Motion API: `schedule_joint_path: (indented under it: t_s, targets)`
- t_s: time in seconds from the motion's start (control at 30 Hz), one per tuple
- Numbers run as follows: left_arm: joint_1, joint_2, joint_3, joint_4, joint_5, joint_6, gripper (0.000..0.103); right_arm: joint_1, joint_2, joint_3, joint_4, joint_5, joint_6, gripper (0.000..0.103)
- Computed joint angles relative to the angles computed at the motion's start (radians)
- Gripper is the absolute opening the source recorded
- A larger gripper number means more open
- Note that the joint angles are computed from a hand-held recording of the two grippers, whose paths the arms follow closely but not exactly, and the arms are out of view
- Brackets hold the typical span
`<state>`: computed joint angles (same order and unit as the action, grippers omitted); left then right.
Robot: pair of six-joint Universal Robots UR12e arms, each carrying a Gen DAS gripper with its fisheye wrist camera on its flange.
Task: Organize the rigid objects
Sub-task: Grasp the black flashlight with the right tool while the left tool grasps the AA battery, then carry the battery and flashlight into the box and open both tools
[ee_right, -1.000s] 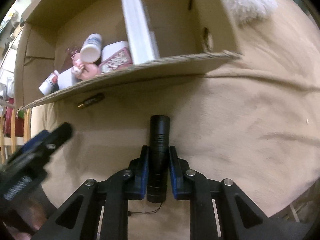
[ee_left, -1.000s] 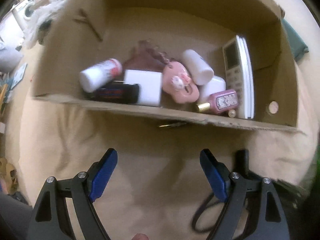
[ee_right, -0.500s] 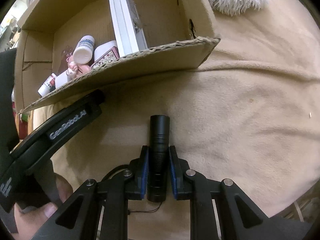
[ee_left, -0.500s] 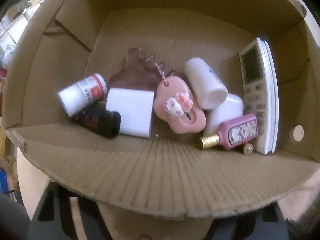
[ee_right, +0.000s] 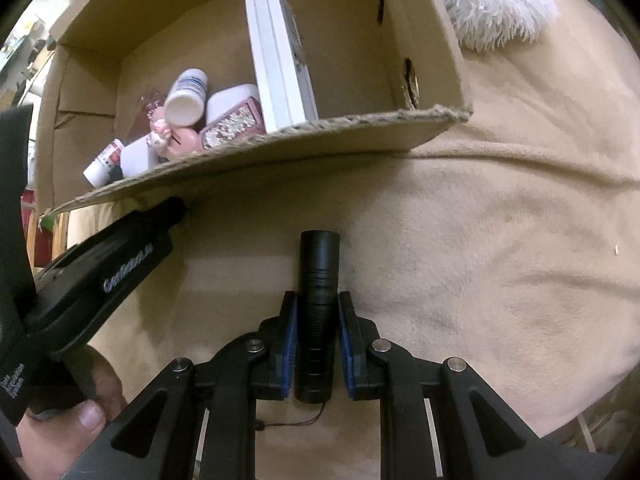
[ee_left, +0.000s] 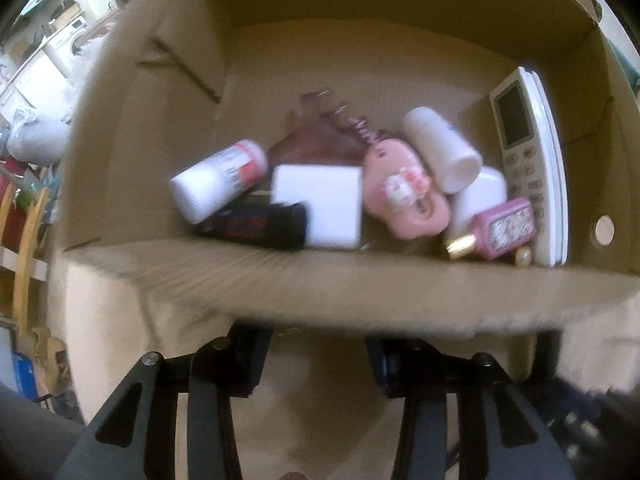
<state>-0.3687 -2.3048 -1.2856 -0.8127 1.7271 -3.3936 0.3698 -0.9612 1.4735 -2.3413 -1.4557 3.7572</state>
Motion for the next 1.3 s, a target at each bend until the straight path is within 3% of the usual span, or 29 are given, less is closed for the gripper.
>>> schedule_joint_path:
  t_s: [0.3,0.5,0.63,0.97,1.3]
  targets:
    - [0.037,0.082,-0.081,-0.010,-0.023,0.008,0.039,0.028,-0.032,0.017,-0.049,-0.030,-0.021,0.020]
    - [0.060,0.153,-0.152,0.070,-0.026,0.043,0.039,0.023,-0.064,0.042,-0.127,-0.011,-0.019,0.020]
    - [0.073,0.190,-0.162,0.077,-0.030,0.063,0.039,0.030,-0.085,0.054,-0.189,-0.018,-0.034,0.020]
    - [0.057,0.205,-0.111,0.123,-0.042,0.084,0.039,0.040,-0.103,-0.004,-0.287,-0.039,-0.079,0.020]
    - [0.071,0.158,-0.005,0.111,-0.055,0.099,0.039,0.029,-0.070,-0.174,-0.310,-0.092,-0.172,0.020]
